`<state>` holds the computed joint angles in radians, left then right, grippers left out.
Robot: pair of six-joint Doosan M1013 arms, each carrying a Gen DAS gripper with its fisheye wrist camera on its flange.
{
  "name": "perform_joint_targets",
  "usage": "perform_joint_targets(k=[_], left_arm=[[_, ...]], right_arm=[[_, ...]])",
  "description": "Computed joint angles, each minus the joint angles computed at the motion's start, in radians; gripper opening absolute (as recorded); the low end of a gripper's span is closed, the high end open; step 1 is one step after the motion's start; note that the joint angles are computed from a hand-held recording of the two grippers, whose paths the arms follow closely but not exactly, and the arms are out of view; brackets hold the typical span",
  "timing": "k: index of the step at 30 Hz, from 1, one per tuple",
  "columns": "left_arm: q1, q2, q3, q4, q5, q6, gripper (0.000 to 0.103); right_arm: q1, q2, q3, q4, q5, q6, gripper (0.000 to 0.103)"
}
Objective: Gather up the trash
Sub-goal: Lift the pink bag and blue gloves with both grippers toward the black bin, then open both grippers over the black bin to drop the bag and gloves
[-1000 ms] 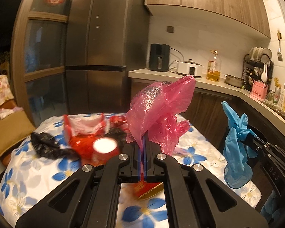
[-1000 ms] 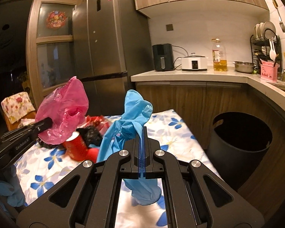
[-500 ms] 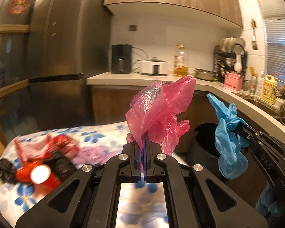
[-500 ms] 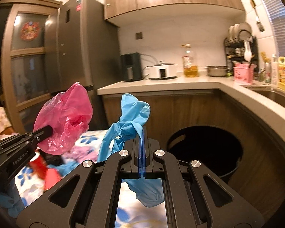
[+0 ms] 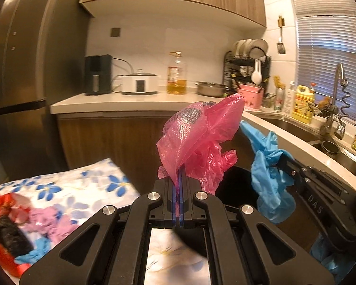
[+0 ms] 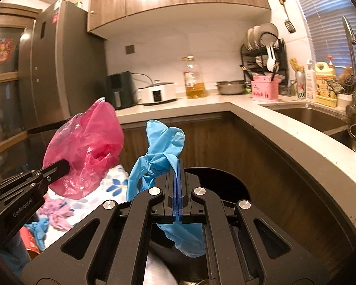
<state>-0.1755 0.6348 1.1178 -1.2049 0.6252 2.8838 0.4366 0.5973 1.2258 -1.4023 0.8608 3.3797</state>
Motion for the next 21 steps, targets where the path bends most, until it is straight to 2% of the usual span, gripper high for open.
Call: perform_joint_targets(k=[5, 15, 16, 17, 21], left_arm=[[-0.016, 0.022, -0.023, 0.005, 0.038, -0.005, 0.002], [-0.045, 0.061, -0.075, 0.098, 0.053, -0.090, 0.003], [-0.047, 0.062, -0.077, 0.109, 0.051, -0.099, 0.006], [-0.049, 0.065, -0.079, 0.118, 0.049, -0.107, 0.013], [-0.051, 0.072, -0.085, 0.137, 0.058, -0.116, 0.023]], right_arm=[[-0.017, -0.007, 0.015, 0.004, -0.010, 0.015, 0.001], [-0.048, 0.001, 0.013, 0.038, -0.040, 0.000, 0.002], [-0.049, 0.002, 0.011, 0.043, -0.037, -0.006, 0.002], [-0.050, 0.003, 0.009, 0.046, -0.037, -0.010, 0.002], [-0.053, 0.008, 0.003, 0.072, -0.038, -0.024, 0.003]])
